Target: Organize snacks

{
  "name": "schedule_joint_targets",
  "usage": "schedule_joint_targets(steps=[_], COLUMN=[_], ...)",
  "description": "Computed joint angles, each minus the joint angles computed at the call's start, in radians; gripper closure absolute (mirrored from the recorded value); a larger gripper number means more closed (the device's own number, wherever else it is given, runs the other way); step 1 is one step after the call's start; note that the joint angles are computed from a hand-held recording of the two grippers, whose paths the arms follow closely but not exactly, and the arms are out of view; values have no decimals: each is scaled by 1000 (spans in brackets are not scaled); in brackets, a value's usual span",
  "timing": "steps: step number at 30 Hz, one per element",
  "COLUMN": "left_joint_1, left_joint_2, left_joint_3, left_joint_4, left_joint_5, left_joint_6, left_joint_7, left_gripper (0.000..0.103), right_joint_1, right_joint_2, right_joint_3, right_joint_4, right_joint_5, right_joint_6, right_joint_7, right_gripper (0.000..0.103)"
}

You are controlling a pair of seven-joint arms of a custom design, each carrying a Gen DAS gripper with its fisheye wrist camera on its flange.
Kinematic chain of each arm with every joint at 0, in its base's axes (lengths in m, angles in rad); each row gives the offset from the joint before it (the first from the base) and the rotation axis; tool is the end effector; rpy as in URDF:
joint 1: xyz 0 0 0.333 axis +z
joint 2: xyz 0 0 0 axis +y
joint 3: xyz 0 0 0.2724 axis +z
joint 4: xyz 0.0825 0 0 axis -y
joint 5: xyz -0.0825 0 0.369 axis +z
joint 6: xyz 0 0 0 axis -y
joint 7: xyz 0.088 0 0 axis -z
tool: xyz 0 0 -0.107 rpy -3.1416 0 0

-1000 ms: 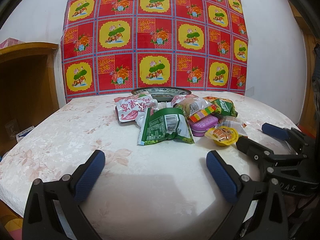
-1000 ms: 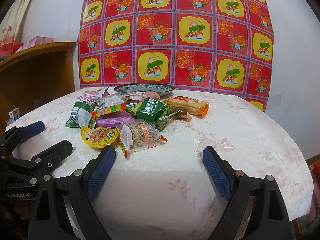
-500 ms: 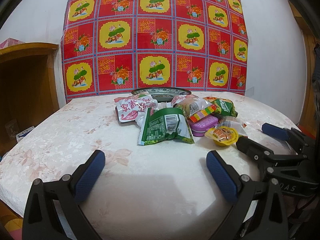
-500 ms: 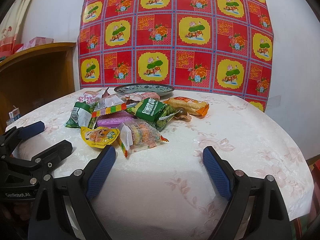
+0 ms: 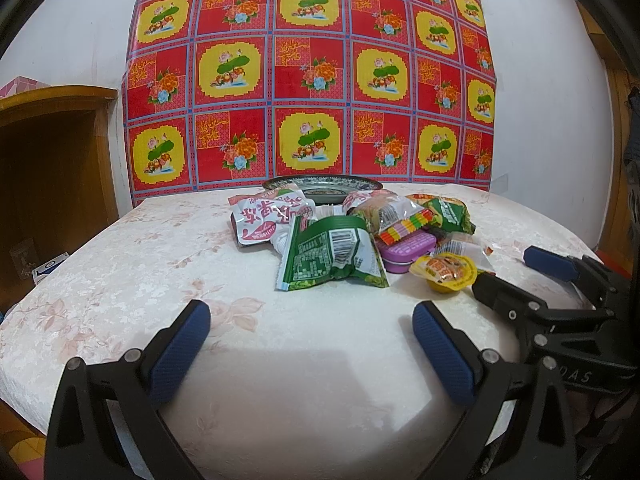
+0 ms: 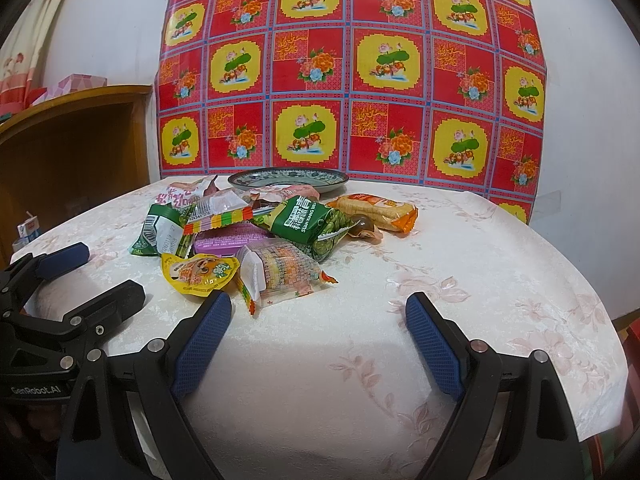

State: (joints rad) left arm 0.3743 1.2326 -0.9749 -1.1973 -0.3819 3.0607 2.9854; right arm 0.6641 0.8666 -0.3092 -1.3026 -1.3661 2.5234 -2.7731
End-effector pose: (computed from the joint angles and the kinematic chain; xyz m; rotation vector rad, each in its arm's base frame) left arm 0.7489 -0.1105 0.2554 -0.9707 2.0649 -1.3758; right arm 0.6586 0.3148 0.2482 -1.2774 1.8067 -1.2137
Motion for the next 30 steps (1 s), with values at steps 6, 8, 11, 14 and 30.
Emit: schedule_joint_targets(steps=[6, 8, 11, 14, 30], left_joint_1=[2, 3, 2, -1, -36], left_joint_2=[1, 1, 2, -14, -87], left_joint_3=[-2, -4, -2, 10, 127], left_joint_4=[-1, -5, -1, -10, 26], left_joint_5=[4, 4, 7, 5, -33], left_joint_6=[1, 3, 0, 5, -148], left_joint_7=[-2, -1, -4, -23, -64], left_gripper=[0, 0, 0, 0, 0], right_joint_1=[1, 1, 1, 0, -47], right_joint_2=[-1, -1, 0, 0, -28], right_joint_3=[-1, -1, -1, 0, 25], right_joint_4=[-1, -1, 0, 0, -17], right_joint_5=[-1, -1, -2, 0, 58], right_joint_6=[0, 0, 0, 0, 84], right_joint_7=[2, 2, 2, 0, -95], right_gripper=[13, 13, 13, 13, 13])
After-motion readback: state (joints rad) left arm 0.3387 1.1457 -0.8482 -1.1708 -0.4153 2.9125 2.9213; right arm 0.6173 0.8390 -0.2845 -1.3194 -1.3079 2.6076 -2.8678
